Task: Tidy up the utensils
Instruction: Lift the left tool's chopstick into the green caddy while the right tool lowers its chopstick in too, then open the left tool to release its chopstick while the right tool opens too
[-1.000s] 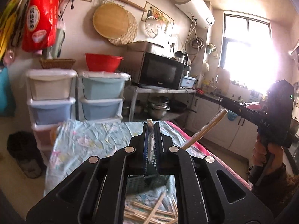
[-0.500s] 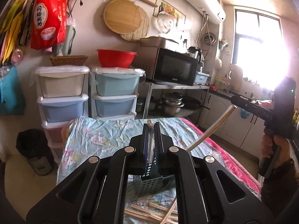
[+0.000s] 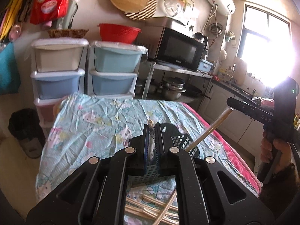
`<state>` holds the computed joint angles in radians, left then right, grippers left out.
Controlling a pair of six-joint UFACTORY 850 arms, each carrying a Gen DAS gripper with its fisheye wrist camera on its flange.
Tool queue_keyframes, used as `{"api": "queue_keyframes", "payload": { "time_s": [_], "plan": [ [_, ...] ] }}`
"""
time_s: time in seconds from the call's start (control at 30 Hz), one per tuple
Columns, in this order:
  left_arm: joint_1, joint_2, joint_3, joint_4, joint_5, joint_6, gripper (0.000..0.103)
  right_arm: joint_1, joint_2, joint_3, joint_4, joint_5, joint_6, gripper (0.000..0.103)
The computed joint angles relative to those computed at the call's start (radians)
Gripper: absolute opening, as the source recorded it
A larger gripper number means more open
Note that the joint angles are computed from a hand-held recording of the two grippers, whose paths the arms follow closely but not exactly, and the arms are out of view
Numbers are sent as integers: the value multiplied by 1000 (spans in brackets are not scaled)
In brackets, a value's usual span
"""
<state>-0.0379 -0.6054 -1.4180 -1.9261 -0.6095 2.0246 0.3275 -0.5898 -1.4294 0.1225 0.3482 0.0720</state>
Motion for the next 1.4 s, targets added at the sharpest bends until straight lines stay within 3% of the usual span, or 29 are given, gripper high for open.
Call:
{"api": "queue_keyframes", "payload": {
  "time_s": [0.23, 0.3, 0.37, 0.47, 0.53, 0.77, 1.07, 1.4],
  "plan": [
    [-3, -29, -14, 24, 14, -30, 4, -12, -23, -4, -7, -11, 58, 5],
    [-2, -33, -15, 19, 17, -29, 4, -16, -23, 0, -10, -9, 74, 10],
    [-2, -34, -14, 13, 20, -27, 4, -16, -18, 11, 26, 4, 41, 22],
    [-1, -32, -7, -7, 27, -11, 8, -19, -8, 30, 38, 23, 37, 26],
    [1, -21, 11, -52, 29, 33, 21, -21, 1, 46, 48, 37, 29, 33],
    [16, 15, 63, -186, 5, 139, 47, -17, 38, 111, 124, 97, -46, 54],
    [27, 89, 174, -441, -33, 356, 90, 9, 92, 204, 235, 204, -175, 68],
    [37, 114, 236, -511, -42, 410, 92, 34, 126, 276, 233, 250, -179, 71]
  ]
}}
